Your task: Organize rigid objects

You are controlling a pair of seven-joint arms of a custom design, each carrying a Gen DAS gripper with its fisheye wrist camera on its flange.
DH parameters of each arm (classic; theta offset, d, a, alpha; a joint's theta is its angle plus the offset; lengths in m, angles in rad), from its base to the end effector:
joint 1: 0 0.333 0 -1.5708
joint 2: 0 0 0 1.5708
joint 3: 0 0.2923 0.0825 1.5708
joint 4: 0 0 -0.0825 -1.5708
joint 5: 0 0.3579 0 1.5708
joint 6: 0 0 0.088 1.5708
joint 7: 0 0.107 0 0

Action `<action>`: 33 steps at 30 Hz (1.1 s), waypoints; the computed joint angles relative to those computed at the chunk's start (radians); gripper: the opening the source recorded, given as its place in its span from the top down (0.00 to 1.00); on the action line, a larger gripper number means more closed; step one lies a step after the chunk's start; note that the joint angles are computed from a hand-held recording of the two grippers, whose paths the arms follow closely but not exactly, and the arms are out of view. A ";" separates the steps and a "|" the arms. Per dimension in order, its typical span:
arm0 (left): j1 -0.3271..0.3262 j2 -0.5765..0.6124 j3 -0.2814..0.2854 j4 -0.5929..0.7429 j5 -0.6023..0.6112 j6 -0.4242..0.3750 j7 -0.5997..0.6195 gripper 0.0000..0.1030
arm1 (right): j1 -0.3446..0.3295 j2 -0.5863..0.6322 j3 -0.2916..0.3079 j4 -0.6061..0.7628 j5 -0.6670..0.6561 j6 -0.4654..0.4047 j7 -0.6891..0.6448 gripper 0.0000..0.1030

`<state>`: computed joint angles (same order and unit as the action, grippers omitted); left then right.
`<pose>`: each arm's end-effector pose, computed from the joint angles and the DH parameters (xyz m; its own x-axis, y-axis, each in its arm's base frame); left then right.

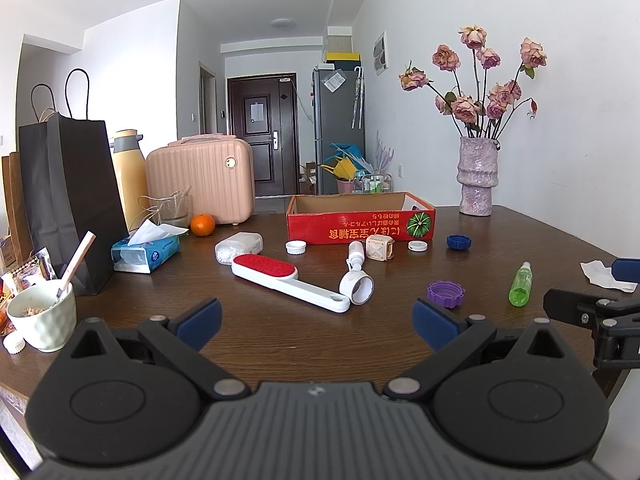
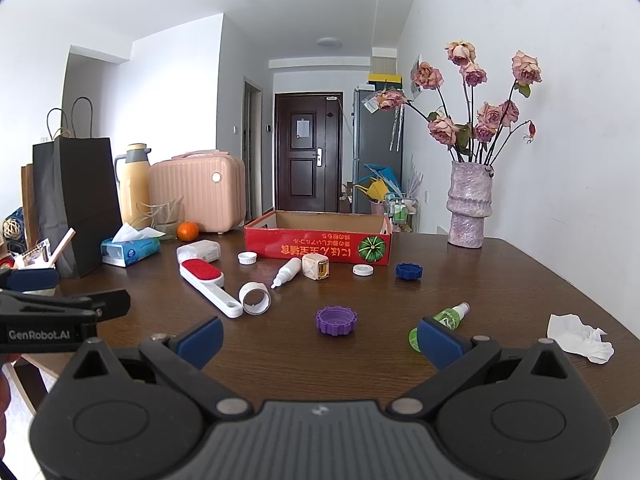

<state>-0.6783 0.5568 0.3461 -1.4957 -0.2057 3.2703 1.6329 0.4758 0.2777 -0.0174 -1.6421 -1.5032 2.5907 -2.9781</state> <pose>0.6505 -0.2726 0.5086 -0.3054 -0.9507 -0.0539 -0.2825 0.1445 -0.9483 0.5770 0.3072 0.5008 -0.1354 -0.9905 -0.0254 -0.3159 0.0675 -0.9464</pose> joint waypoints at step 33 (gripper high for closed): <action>0.066 0.069 -0.054 0.119 0.076 -0.087 -0.065 0.00 | -0.003 0.045 -0.022 0.044 0.068 0.007 -0.057 0.00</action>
<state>-0.6119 0.6260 0.2923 -1.3768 -0.1297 3.1833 1.5677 0.4725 0.3223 -0.0392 -1.5981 -1.4349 2.5973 -3.0348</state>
